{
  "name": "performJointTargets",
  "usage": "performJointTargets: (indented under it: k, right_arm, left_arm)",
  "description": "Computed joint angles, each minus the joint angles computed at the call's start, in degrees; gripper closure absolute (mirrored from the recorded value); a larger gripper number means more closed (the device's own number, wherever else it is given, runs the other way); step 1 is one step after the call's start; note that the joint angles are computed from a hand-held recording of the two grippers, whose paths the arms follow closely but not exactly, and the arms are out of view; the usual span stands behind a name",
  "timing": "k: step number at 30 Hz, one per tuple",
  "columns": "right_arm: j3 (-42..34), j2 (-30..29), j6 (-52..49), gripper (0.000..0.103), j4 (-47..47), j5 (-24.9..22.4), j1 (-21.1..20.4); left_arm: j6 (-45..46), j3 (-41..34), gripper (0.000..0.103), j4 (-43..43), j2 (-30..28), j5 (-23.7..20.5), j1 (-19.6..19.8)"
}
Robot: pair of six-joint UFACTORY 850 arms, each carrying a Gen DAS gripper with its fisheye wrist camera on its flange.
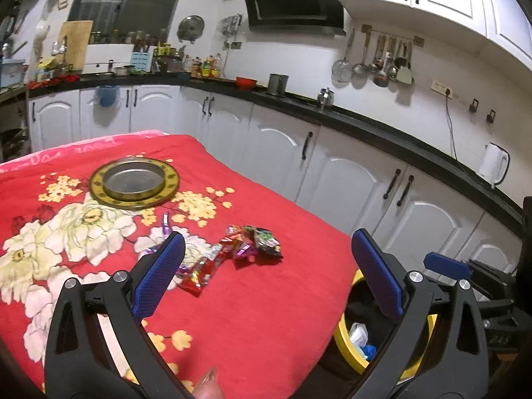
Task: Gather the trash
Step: 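Move both open tools back over the table, then grasp the purple candy wrapper with the left tool while the right tool grasps the yellow snack bag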
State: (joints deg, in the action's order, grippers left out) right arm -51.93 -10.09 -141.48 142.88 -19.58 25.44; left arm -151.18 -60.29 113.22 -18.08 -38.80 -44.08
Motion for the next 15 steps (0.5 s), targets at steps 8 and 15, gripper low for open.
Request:
performJointTargets:
  k: [8, 15]
  right_arm:
    - [-2.84, -2.21, 1.39, 0.034, -2.51, 0.4, 1.51]
    - [-6.86, -5.76, 2.12, 0.034, -3.94, 1.25, 3.09]
  left_arm:
    - [-0.19, 2.02, 0.011, -1.86, 1.59, -1.8, 1.5]
    - [0.82, 3.23, 0.011, -4.65, 1.92, -2.18, 3.4]
